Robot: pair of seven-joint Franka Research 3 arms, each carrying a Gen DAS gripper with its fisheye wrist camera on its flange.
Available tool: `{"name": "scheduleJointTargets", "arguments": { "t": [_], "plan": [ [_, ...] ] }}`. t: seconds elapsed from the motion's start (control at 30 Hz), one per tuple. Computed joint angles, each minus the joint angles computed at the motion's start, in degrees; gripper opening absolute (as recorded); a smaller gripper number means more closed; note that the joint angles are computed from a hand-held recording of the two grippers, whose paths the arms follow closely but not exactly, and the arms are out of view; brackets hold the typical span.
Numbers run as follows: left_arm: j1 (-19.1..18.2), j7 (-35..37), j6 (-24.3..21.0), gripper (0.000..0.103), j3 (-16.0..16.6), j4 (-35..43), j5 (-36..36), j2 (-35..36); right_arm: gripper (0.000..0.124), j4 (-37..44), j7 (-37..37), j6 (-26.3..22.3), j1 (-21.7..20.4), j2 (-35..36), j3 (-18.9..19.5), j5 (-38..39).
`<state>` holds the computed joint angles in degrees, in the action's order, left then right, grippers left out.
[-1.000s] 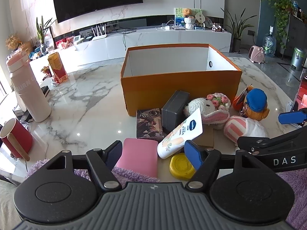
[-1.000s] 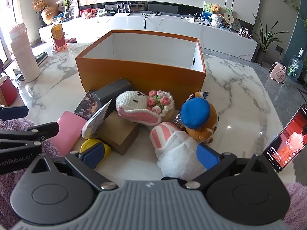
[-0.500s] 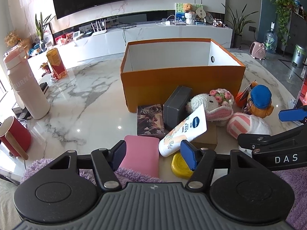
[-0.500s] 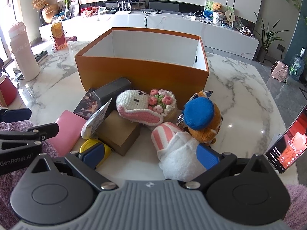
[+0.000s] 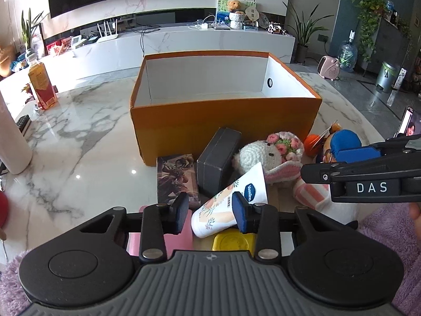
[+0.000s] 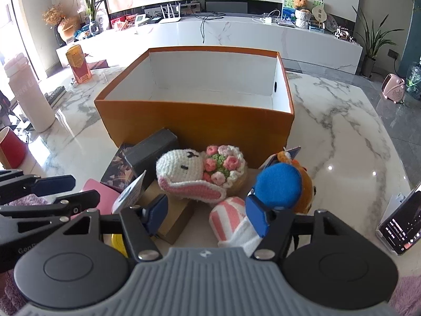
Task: Organize objects
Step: 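Grasp the picture card with the left tool while the right tool grasps the grey case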
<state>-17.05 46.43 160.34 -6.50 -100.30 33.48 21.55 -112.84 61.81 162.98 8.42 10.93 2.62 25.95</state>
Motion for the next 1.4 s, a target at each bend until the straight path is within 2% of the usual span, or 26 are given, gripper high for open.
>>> {"name": "scheduleJointTargets", "arguments": {
  "t": [0.13, 0.27, 0.4, 0.5, 0.57, 0.67, 0.77, 0.9, 1.0, 1.07, 1.23, 1.4],
  "plan": [
    [1.38, 3.33, -1.17, 0.041, -0.69, 3.81, -2.40, 2.71, 0.060, 4.62, -2.08, -2.82, -0.80, 2.67, 1.21, 2.96],
    [2.66, 6.80, -4.27, 0.041, -1.18, 7.79, -5.93, 5.55, 0.056, 10.87, -2.66, -7.43, -0.91, 6.69, 2.19, 4.71],
    [3.91, 11.39, -7.61, 0.043, -1.82, 12.05, -9.04, 8.82, 0.056, 18.31, 0.30, -12.39, 0.04, 11.83, 2.27, 4.08],
    [4.87, 15.16, -9.81, 0.048, -2.67, 14.88, -11.88, 11.03, 0.057, 24.87, 5.12, -15.52, 1.25, 16.43, 1.64, 1.98],
    [5.26, 17.07, -11.13, 0.057, -3.06, 16.53, -13.72, 12.29, 0.058, 29.26, 9.39, -16.93, 2.77, 19.42, 0.33, -1.22],
    [5.49, 19.72, -12.95, 0.068, -3.41, 19.11, -15.71, 14.22, 0.062, 37.61, 16.73, -22.76, 4.15, 24.47, -1.39, -6.02],
    [5.08, 21.41, -15.93, 0.073, -3.27, 22.65, -17.17, 16.54, 0.062, 43.99, 19.53, -27.52, 3.62, 28.49, -0.74, -7.59],
    [4.52, 23.36, -20.24, 0.080, -3.07, 27.08, -18.44, 19.38, 0.062, 49.50, 21.88, -31.04, 3.58, 32.14, -0.43, -9.25],
    [4.48, 23.81, -21.39, 0.085, -3.15, 28.29, -19.61, 20.30, 0.062, 54.00, 22.99, -33.91, 3.18, 35.04, 0.01, -9.53],
    [4.14, 24.23, -22.32, 0.086, -2.98, 28.75, -19.67, 20.62, 0.058, 55.44, 23.37, -34.75, 3.26, 36.05, -0.20, -10.23],
    [3.68, 23.75, -24.96, 0.089, -2.77, 29.95, -20.33, 21.65, 0.054, 53.57, 22.81, -33.18, 2.72, 35.19, 0.35, -9.90],
    [2.80, 23.44, -24.21, 0.095, -2.18, 28.79, -18.79, 21.20, 0.052, 52.12, 22.78, -31.32, 2.91, 34.52, 0.07, -10.12]
  ]
}}
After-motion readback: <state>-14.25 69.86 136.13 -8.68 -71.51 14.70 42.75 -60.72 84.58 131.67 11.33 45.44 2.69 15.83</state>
